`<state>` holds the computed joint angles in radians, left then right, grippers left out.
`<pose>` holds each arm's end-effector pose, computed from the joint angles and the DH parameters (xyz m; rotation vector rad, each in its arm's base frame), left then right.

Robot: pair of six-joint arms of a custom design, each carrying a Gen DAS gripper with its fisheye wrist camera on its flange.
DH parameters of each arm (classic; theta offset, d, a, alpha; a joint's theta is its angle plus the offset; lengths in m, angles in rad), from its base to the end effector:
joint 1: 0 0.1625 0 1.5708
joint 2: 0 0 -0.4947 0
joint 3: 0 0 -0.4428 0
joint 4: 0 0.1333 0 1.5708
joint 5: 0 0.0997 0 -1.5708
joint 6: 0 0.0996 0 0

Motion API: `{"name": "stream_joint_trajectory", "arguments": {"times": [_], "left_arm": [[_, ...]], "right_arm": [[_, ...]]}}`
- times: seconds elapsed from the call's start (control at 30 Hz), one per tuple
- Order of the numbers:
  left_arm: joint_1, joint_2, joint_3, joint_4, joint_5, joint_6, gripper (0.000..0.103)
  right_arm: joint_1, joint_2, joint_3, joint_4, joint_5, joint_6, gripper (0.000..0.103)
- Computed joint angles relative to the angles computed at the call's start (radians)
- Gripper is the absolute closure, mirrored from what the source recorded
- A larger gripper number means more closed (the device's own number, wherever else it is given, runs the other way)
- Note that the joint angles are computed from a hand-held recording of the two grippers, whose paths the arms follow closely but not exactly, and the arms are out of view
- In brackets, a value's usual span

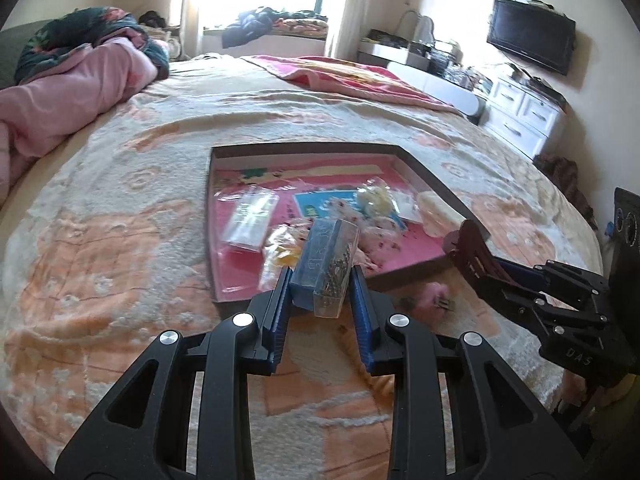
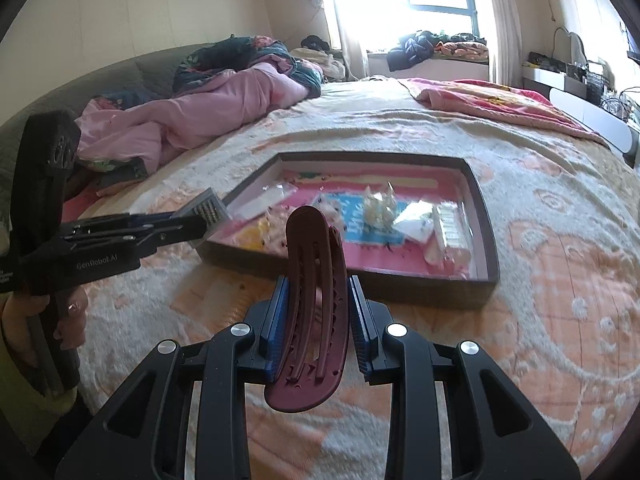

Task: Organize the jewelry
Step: 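Lower the blue-grey box and maroon hair clip into the tray and open both tools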

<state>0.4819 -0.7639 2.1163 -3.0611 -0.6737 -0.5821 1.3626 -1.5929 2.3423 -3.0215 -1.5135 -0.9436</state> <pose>-0.3988 -0.4469 0.0246 0.5365 2.3970 -0.9899 0.0423 -0.4725 0.3438 0.9879 -2.4866 0.8625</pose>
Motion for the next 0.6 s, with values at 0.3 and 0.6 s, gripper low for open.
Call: {"name": "stream_joint_trajectory", "arguments": {"times": [0.3, 0.6], "left_arm": [[0.014, -0.025, 0.010, 0.013, 0.035, -0.061, 0.082], [0.035, -0.008, -0.018, 0.011, 0.054, -0.057, 0.082]], "right_arm": [[0.031, 0.051, -0.043, -0.034, -0.004, 0.035, 0.075], [0.042, 0.104, -0.092, -0.075, -0.029, 0.069, 0.075]]}}
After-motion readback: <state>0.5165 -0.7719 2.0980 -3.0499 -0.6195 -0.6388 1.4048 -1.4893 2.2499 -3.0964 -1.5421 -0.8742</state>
